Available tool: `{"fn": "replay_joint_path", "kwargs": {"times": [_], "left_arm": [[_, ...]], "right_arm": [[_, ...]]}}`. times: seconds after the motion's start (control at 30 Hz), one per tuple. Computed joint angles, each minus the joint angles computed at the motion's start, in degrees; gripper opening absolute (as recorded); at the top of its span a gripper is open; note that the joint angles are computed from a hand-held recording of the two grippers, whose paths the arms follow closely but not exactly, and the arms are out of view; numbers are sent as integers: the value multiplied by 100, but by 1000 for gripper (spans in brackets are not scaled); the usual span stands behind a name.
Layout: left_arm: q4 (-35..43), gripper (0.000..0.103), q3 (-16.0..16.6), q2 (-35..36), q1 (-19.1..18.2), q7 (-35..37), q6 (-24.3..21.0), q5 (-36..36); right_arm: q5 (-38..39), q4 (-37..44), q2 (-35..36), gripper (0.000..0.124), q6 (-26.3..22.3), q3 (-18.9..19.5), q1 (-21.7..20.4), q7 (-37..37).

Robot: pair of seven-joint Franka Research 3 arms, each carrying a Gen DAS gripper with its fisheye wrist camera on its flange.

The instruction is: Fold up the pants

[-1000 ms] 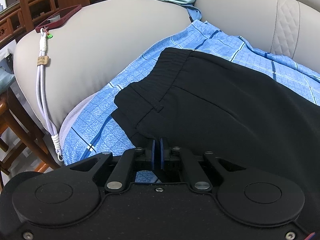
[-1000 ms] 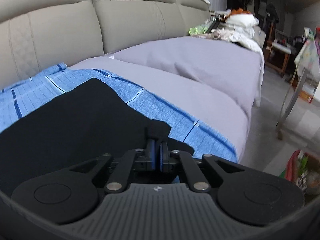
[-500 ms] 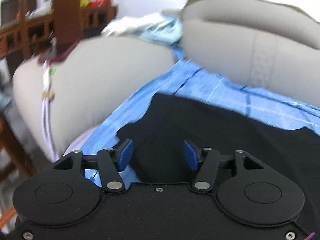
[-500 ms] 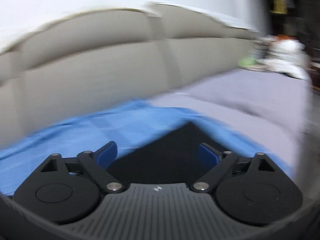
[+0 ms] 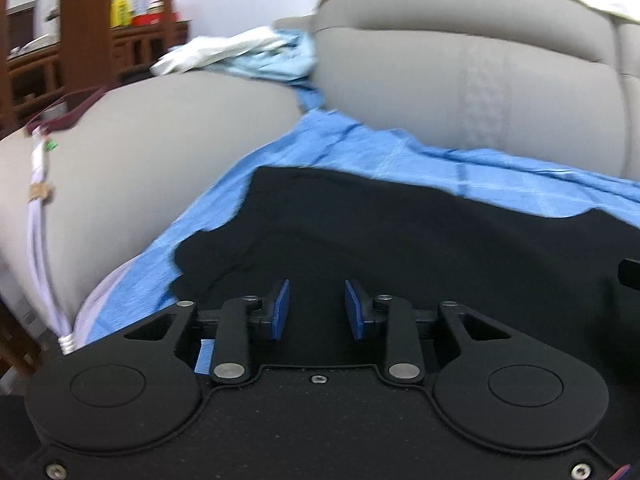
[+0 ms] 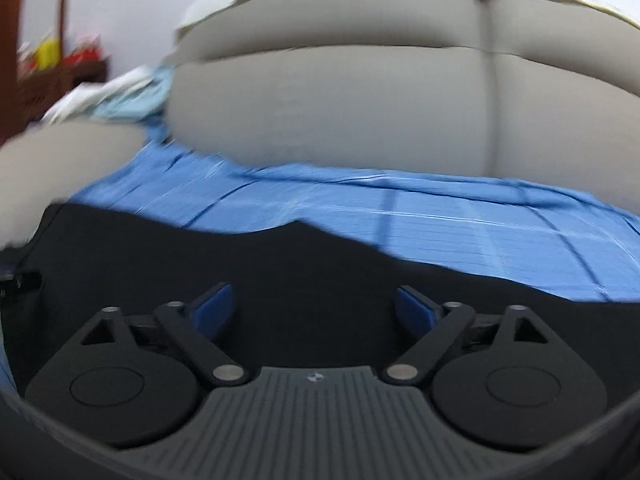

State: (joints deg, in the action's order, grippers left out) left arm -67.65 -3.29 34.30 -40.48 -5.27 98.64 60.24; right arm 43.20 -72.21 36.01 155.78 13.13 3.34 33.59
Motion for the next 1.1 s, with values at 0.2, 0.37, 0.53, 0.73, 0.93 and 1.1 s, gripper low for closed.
{"fn": "replay_joint_path", "kwargs": {"times": [0.2, 0.37, 0.53, 0.73, 0.93, 1.1], "left_arm": [[-1032, 29, -148, -513, 176, -442, 59, 32], [-1085, 29, -250, -488, 190, -399, -30, 205], [-1079, 29, -275, -470, 182, -346, -106, 265], [-1007, 29, -295, -541, 186, -452, -106, 178], [-657, 33, -263, -378, 10, -242, 78, 694], [235, 33, -125, 200, -58, 252, 777, 685]], "right_arm": [[-918, 758, 592, 72, 46, -460, 574, 866], [-1563, 897, 759, 70, 412, -556, 763, 1180], [-1966, 2074, 1490, 77, -62, -635, 856, 1912], [-1854, 2488, 1635, 83, -554, -353, 592, 2256], [-200, 354, 367, 89, 207, 657, -449, 636], [354, -147, 30, 89, 121, 374, -649, 177]]}}
